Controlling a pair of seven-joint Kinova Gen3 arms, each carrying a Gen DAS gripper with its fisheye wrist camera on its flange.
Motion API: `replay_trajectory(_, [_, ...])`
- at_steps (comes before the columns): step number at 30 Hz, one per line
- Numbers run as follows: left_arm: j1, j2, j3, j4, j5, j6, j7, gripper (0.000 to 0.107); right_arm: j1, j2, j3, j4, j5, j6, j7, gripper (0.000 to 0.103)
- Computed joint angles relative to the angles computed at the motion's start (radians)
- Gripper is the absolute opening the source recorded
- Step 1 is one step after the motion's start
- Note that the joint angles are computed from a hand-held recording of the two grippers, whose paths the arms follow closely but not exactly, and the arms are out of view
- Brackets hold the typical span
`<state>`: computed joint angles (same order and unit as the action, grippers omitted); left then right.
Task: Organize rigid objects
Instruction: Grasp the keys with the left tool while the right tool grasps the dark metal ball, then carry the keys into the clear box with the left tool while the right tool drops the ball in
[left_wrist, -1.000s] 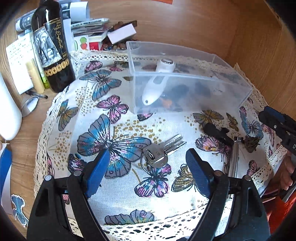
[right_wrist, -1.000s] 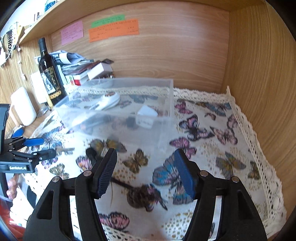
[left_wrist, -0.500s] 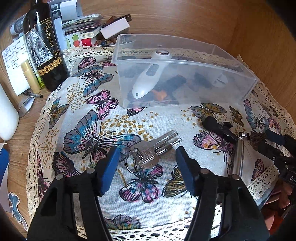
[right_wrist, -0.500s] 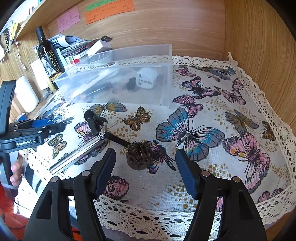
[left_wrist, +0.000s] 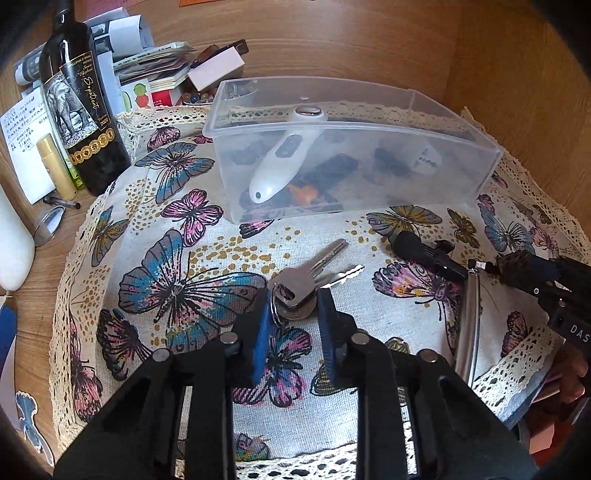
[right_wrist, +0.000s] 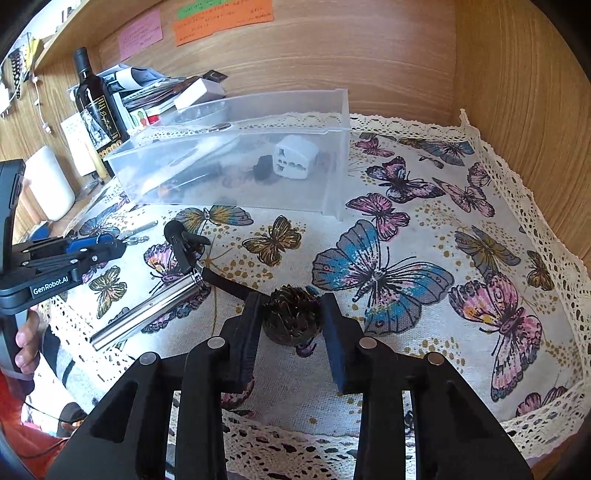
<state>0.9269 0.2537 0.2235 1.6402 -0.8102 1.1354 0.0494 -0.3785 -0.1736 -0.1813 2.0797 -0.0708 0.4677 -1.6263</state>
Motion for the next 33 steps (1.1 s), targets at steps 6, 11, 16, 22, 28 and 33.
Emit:
replay_trajectory(6, [0.004, -0.011, 0.003, 0.007, -0.002, -0.004, 0.02, 0.024, 0.01, -0.016, -0.002, 0.001, 0.008, -0.015, -0.011, 0.03])
replay_trajectory(11, [0.012, -0.022, 0.01, 0.015, -0.021, 0.004, 0.055, 0.024, 0.014, -0.023, -0.002, -0.012, 0.019, -0.028, -0.017, 0.03])
replay_trajectory(16, [0.021, -0.043, 0.023, 0.023, -0.056, 0.027, 0.093, 0.024, 0.015, -0.029, -0.001, -0.024, 0.022, -0.052, -0.022, 0.029])
replay_trajectory(22, [0.029, -0.058, 0.043, 0.014, -0.112, 0.072, 0.117, 0.024, 0.03, -0.022, -0.03, -0.052, 0.058, -0.076, -0.057, 0.03])
replay_trajectory(28, [0.036, -0.067, 0.058, 0.0, -0.168, 0.11, 0.118, 0.023, 0.044, -0.019, -0.063, -0.08, 0.119, -0.108, -0.107, 0.03])
replay_trajectory(33, [0.041, -0.075, 0.066, -0.011, -0.207, 0.14, 0.114, 0.023, 0.034, -0.01, -0.064, -0.107, 0.138, -0.122, -0.109, 0.029])
